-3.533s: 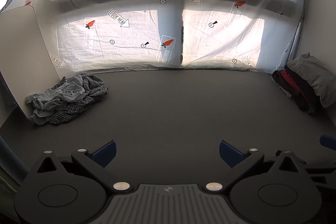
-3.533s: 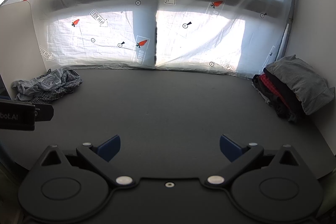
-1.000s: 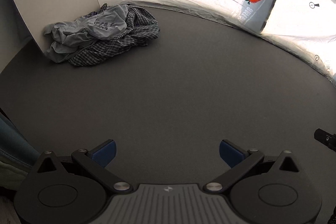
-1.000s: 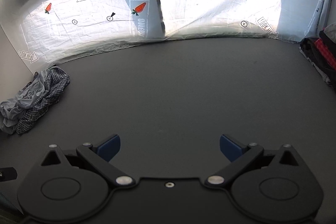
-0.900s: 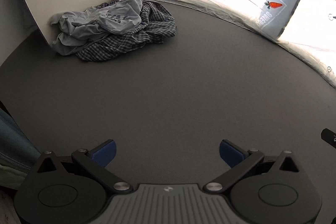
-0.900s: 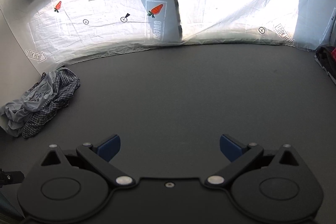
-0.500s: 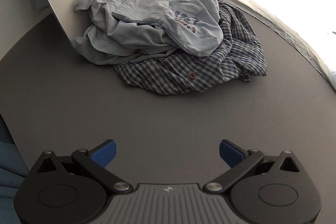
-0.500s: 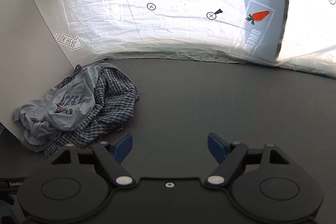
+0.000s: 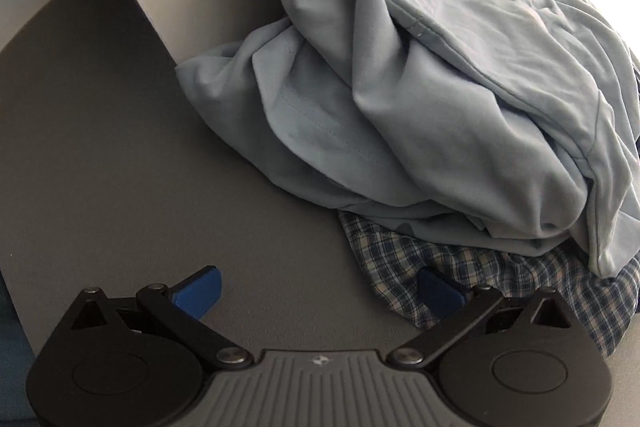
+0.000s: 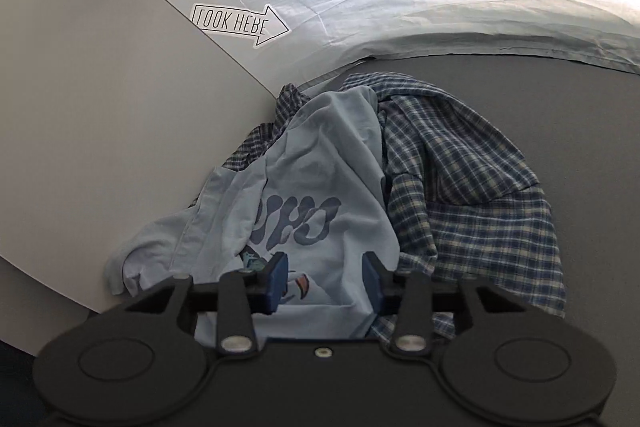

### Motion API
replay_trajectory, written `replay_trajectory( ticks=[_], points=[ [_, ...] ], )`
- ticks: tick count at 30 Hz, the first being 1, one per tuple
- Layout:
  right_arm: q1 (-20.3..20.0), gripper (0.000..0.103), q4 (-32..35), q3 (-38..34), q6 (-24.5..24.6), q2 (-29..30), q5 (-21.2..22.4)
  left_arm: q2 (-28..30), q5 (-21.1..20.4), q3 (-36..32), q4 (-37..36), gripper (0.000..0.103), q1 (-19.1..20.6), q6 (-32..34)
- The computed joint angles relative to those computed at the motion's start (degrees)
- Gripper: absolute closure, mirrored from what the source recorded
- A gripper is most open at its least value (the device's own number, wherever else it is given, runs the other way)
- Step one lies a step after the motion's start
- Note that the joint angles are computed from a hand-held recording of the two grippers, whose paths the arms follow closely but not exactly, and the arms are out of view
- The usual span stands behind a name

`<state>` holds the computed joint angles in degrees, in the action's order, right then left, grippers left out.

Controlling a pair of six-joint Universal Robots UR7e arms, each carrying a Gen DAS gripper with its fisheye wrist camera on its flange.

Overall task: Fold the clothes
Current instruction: 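Move both tools toward the heap of blue t-shirt and plaid shirt, then grasp the light blue t-shirt with the right tool and pull it from the heap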

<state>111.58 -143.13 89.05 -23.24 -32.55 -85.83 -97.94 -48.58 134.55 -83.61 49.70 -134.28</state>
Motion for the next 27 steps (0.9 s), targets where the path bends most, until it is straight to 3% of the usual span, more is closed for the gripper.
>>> replay_trajectory(
  ticks=[3,7,10,11,12,15,18,21,27],
  points=[
    [0.1,0.060,6.8,-4.4,0.6,4.1,5.9,-0.7,1.1,0.5,-2.1,0.000,1.3,3.6],
    [1.9,0.058,10.4,-7.2,-1.7,8.1,5.0,-2.7,1.5,1.3,-4.0,0.000,2.1,6.4],
    [2.7,0.060,7.7,-5.1,-5.7,8.0,6.3,-2.5,1.9,1.2,-3.7,0.000,2.1,6.9],
    [3.1,0.067,8.0,-4.9,-7.3,8.0,6.1,-2.5,2.1,1.2,-3.5,0.000,1.9,6.7],
    [3.4,0.081,8.4,-4.9,-8.1,7.9,5.8,-2.4,2.2,1.2,-3.4,0.000,1.9,6.4],
    [3.3,0.094,6.7,-3.4,-9.7,6.8,6.2,-2.5,1.7,0.7,-3.7,0.000,2.4,6.8],
    [2.0,0.096,1.0,1.2,-10.5,3.0,9.9,-2.4,0.7,0.0,-3.4,0.000,2.6,6.6],
    [1.7,0.096,-7.7,6.9,-11.8,-2.2,11.2,-0.9,-0.2,-2.0,1.2,0.000,0.3,1.6],
    [-0.6,0.096,-27.0,18.5,-13.4,-14.7,9.0,4.2,-0.9,-7.6,11.6,0.000,-7.6,-5.3]
  ],
)
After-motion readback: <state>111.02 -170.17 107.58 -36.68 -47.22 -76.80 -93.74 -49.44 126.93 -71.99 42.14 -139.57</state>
